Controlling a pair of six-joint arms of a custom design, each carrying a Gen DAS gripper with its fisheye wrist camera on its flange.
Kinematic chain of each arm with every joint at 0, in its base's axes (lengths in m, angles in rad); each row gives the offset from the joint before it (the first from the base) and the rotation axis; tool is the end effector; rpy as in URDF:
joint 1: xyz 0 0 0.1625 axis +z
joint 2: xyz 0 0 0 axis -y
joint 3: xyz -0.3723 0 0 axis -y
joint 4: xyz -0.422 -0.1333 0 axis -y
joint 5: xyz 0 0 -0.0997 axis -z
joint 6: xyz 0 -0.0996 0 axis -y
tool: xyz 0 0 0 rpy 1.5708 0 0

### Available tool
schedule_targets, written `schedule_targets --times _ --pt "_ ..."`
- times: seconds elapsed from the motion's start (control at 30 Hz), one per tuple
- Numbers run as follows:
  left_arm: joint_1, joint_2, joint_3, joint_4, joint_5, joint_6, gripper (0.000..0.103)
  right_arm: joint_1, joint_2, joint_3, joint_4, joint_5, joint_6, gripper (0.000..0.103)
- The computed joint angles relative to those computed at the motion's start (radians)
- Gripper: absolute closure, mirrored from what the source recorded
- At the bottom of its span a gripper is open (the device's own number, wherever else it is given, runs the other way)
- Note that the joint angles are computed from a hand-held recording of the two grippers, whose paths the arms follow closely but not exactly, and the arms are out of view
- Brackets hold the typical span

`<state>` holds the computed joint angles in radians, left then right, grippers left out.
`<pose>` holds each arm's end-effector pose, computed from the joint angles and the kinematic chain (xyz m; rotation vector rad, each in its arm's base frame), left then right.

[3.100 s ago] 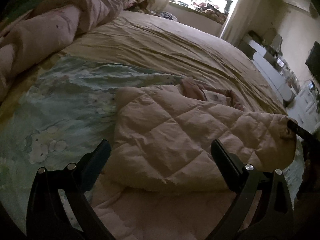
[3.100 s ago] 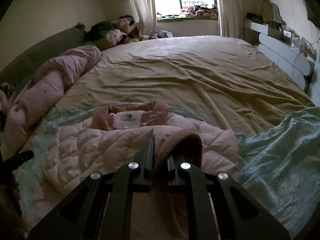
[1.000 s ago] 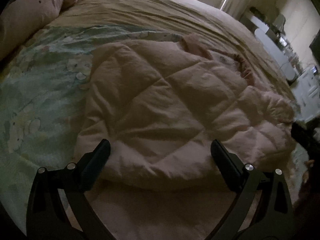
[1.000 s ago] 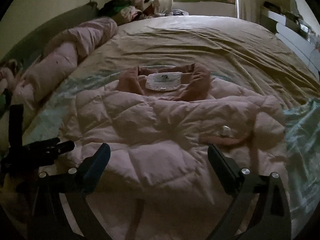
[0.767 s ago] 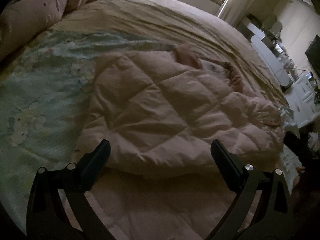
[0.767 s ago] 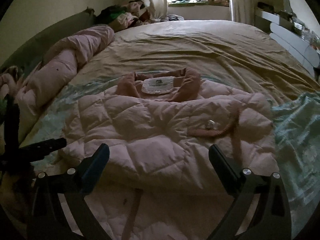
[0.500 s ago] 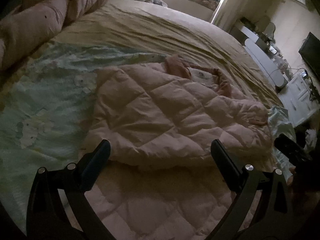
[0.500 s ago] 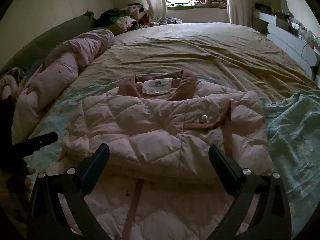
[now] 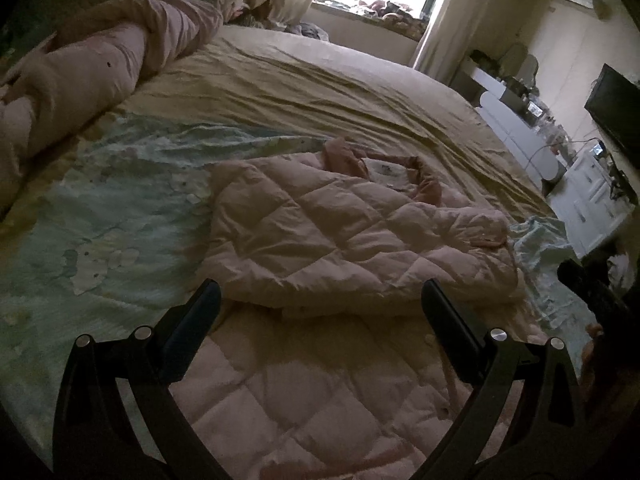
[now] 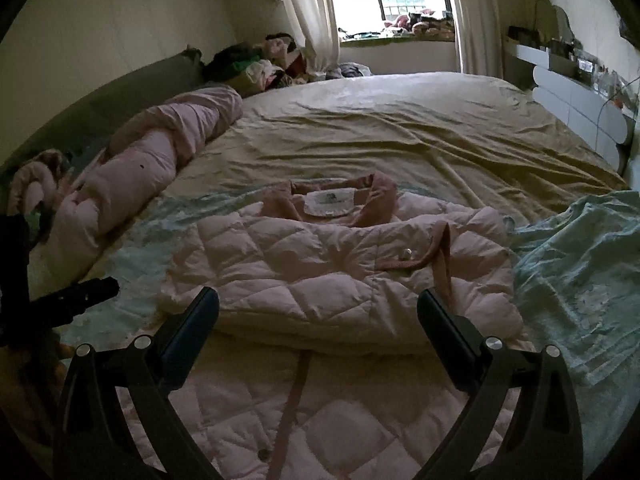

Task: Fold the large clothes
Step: 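Pull both tools back from the folded pink coat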

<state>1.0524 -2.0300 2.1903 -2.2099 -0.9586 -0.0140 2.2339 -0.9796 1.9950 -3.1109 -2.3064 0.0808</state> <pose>-0.0216 -0.4224 0.4025 0.4472 2.5263 -0.8150 0.3930 -0.3951 0.0991 0.4646 -2.4415 0.9647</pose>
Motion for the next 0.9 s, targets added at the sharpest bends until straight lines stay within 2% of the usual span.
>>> schedule_targets --times 0.5,0.9 --pt "-0.15 -0.213 0.06 0.151 0.066 -0.066 0.009 0.098 -0.054 0.038 -0.045 -0.029 -0.005 0.004" --pt "-0.266 -0.36 0.101 0.28 0.118 -0.14 0.009 0.15 -0.104 0.088 -0.066 -0.05 -0.003 0.004"
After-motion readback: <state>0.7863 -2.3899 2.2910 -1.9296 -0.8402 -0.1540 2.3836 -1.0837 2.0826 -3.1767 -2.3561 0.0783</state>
